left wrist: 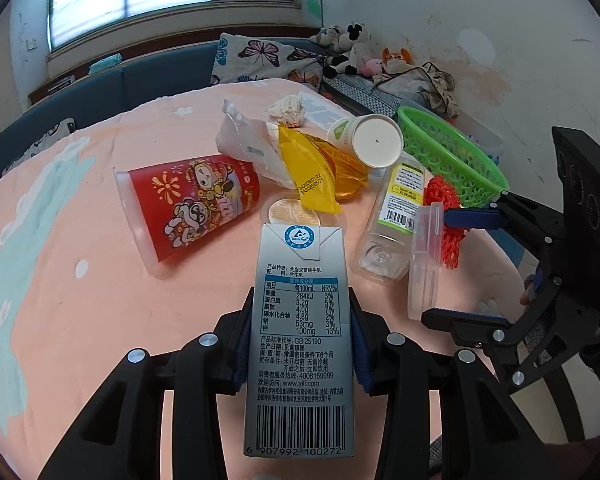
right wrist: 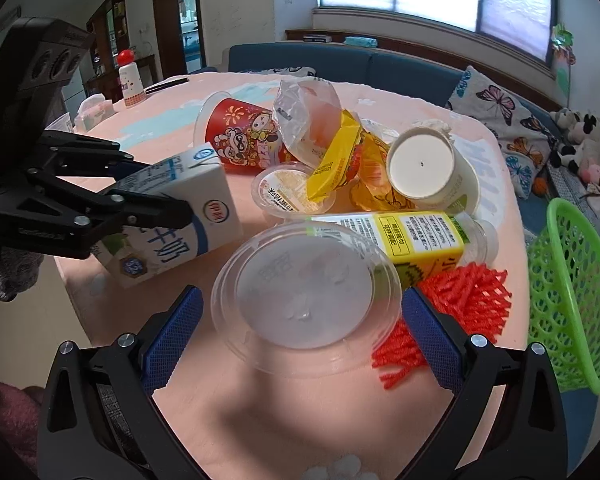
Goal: Collect trash
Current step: 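Grasp the white milk carton with the left tool while the right tool grasps the clear lid, then carry the carton and lid to the green basket and open both tools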
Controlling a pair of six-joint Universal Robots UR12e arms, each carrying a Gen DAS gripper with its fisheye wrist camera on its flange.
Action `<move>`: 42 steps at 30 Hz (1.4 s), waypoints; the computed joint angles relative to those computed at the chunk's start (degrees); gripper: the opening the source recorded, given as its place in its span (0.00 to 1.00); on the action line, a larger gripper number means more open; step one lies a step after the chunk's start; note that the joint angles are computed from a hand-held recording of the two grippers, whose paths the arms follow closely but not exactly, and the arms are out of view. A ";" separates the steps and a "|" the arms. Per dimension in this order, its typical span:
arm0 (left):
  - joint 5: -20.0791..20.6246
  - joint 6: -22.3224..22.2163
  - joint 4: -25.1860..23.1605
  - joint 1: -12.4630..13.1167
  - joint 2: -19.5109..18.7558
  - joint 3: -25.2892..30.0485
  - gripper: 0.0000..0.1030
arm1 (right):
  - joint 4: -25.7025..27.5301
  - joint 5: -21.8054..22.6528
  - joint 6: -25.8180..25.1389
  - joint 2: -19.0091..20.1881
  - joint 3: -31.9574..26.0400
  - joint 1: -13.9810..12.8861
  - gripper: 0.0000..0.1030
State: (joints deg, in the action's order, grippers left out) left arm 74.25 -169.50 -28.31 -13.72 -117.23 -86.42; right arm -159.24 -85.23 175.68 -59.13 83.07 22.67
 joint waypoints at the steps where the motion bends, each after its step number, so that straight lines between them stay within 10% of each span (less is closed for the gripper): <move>1: -0.14 -0.13 0.03 0.10 0.07 -0.07 0.38 | -0.03 -0.23 -0.29 0.22 -0.21 -0.03 0.96; 26: -0.60 -2.01 1.64 0.47 0.49 -0.99 0.38 | -1.34 4.72 3.60 -0.25 0.59 -1.08 0.90; 42: -4.72 -0.86 0.95 -0.86 -0.78 3.74 0.38 | -8.62 -0.16 18.37 -5.67 4.89 -6.33 0.91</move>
